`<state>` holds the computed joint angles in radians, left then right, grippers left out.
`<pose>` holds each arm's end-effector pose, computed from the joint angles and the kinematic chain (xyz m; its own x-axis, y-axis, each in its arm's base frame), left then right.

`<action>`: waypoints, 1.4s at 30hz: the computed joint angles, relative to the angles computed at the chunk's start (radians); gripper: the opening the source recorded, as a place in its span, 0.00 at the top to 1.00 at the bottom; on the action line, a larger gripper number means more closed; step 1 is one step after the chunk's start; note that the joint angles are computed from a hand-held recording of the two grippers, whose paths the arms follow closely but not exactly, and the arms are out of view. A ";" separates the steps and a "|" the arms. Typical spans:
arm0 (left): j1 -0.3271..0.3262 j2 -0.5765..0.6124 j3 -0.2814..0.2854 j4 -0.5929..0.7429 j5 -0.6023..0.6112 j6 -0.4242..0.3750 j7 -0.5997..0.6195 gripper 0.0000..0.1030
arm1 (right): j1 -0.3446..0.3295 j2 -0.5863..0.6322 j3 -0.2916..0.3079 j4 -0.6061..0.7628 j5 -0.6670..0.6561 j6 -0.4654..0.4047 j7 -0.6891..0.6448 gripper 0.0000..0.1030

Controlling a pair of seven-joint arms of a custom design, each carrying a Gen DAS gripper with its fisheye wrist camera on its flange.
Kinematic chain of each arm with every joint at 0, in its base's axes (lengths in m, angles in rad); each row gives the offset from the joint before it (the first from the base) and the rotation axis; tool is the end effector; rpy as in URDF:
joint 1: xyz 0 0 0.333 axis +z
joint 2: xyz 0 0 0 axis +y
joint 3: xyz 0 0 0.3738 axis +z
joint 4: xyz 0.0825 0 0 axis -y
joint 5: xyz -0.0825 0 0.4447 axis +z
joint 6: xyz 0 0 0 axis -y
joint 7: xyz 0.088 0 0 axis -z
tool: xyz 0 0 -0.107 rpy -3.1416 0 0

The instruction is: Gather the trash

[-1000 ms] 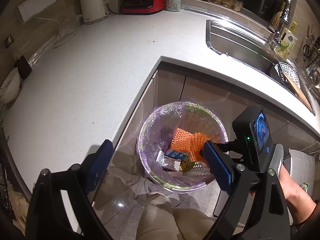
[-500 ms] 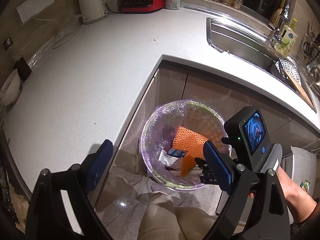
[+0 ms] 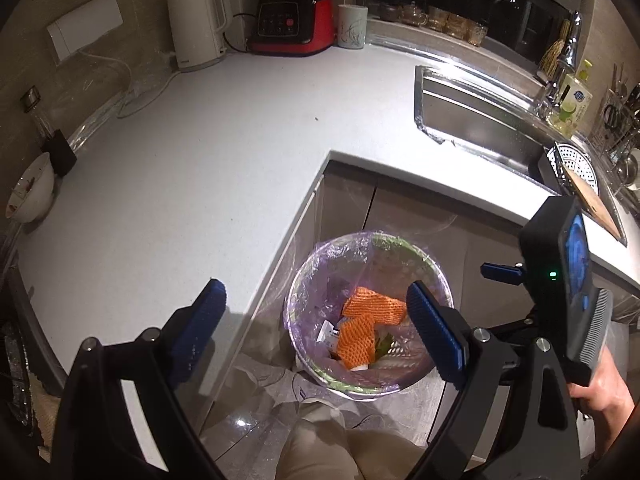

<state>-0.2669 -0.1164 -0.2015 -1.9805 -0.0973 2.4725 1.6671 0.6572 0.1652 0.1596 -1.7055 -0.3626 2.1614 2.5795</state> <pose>0.5526 -0.2860 0.6252 -0.4950 -0.8688 0.0149 -0.7170 0.3987 -0.5718 0.5000 0.5008 0.5618 -0.0283 -0.9983 -0.0516 -0.9135 0.0468 -0.4042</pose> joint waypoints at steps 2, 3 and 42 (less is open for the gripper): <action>0.001 -0.015 -0.002 0.005 0.016 0.016 -0.008 0.14 | 0.011 -0.028 -0.001 0.020 -0.054 -0.034 0.024 0.05; 0.002 -0.024 -0.004 0.007 0.029 0.025 -0.014 0.13 | 0.014 -0.038 0.001 0.034 -0.077 -0.056 0.034 0.04; -0.080 -0.222 -0.004 -0.041 0.134 0.087 -0.189 0.08 | 0.019 -0.238 0.178 0.098 -0.373 -0.306 0.204 0.02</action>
<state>-0.3467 -0.3379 -0.2052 -2.0210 0.0372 2.5591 1.4776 0.6762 -0.0723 0.3374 -1.6077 -0.7358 1.8555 2.7831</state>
